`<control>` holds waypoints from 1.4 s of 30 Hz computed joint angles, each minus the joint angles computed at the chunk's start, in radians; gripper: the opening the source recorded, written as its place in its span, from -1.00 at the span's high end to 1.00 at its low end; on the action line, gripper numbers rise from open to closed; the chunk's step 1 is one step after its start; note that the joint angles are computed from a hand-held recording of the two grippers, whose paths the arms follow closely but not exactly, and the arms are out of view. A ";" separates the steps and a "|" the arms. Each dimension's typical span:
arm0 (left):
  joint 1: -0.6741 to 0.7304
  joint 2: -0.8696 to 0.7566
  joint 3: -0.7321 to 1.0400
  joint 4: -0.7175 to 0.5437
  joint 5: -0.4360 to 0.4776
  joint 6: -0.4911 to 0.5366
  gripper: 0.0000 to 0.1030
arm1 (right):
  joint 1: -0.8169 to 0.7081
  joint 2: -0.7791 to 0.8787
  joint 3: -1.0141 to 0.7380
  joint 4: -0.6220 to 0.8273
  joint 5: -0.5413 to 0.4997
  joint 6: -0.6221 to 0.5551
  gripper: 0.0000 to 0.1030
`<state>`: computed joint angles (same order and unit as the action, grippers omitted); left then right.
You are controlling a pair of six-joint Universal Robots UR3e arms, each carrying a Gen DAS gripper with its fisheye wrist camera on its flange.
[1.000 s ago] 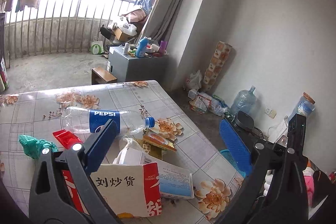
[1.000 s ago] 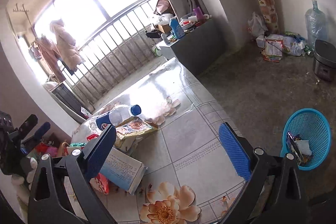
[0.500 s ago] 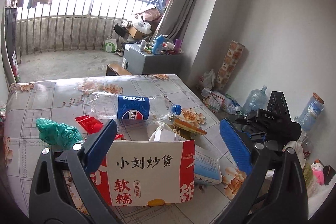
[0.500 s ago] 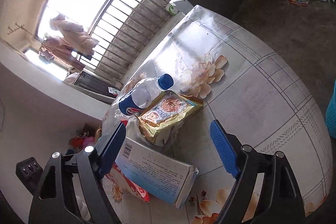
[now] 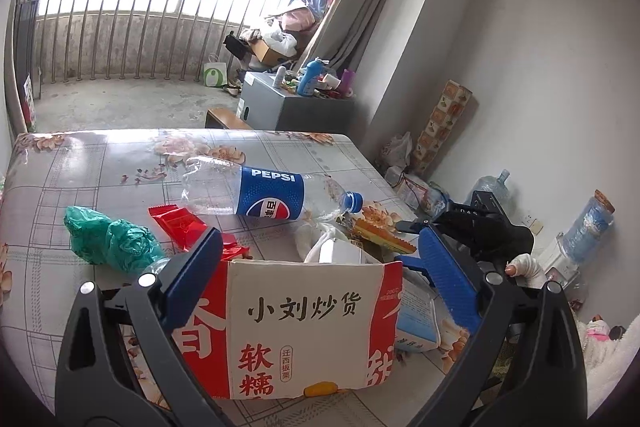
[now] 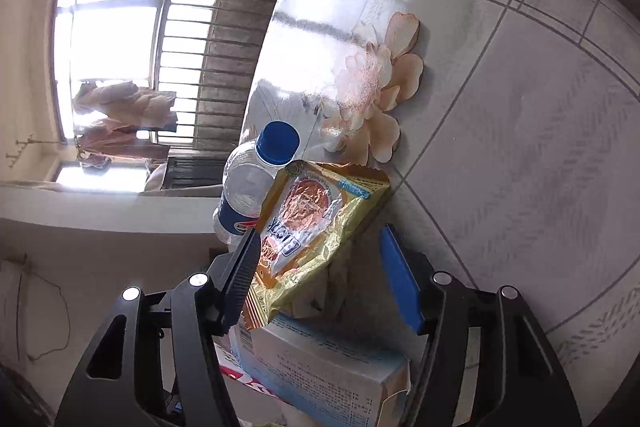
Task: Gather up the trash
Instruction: 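Grasp the gold snack packet with the right tool while the left tool grasps the green plastic bag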
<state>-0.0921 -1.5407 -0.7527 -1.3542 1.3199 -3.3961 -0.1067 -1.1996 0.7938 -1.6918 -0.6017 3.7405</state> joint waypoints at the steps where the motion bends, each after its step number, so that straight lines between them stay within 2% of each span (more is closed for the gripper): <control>1: 0.001 0.001 -0.006 0.003 -0.004 0.005 -0.83 | 0.003 0.007 -0.007 -0.005 0.002 0.004 -0.15; 6: 0.028 0.017 -0.038 0.009 -0.037 0.006 -0.82 | 0.023 0.060 -0.079 0.044 0.002 0.003 0.20; 10: 0.060 0.022 -0.036 -0.001 -0.062 0.009 -0.78 | 0.020 0.047 -0.029 0.018 0.014 0.010 0.57; 14: 0.109 0.003 0.046 -0.056 -0.058 0.030 -0.70 | -0.001 0.015 0.038 -0.028 0.039 0.022 0.70; 17: 0.195 -0.021 0.148 -0.162 -0.074 0.034 -0.61 | -0.008 0.003 0.064 -0.058 0.052 0.030 0.76; 19: 0.293 -0.016 0.180 -0.228 -0.128 0.019 -0.57 | -0.015 -0.017 0.104 -0.080 0.064 0.027 0.77; 24: 0.522 -0.065 0.288 -0.508 -0.225 -0.039 -0.51 | -0.010 -0.021 0.127 -0.118 0.075 0.044 0.79; 28: 0.666 0.008 0.078 -0.539 -0.337 -0.081 -0.48 | -0.011 -0.025 0.145 -0.151 0.081 0.059 0.79; 31: 0.742 0.080 -0.121 -0.487 -0.442 -0.116 -0.47 | -0.016 -0.034 0.158 -0.169 0.084 0.066 0.80; 35: 0.768 0.127 -0.297 -0.384 -0.489 -0.192 -0.46 | -0.031 -0.063 0.210 -0.189 0.095 0.061 0.82; 39: 0.773 0.162 -0.438 -0.274 -0.515 -0.271 -0.15 | -0.041 -0.096 0.265 -0.220 0.105 0.070 0.83; 42: 0.769 0.168 -0.462 -0.245 -0.508 -0.289 0.00 | -0.049 -0.118 0.298 -0.235 0.110 0.073 0.83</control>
<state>0.6772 -1.3728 -1.2148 -1.5990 0.8117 -3.6854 -0.1552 -1.3173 1.0918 -1.9264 -0.4914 3.8138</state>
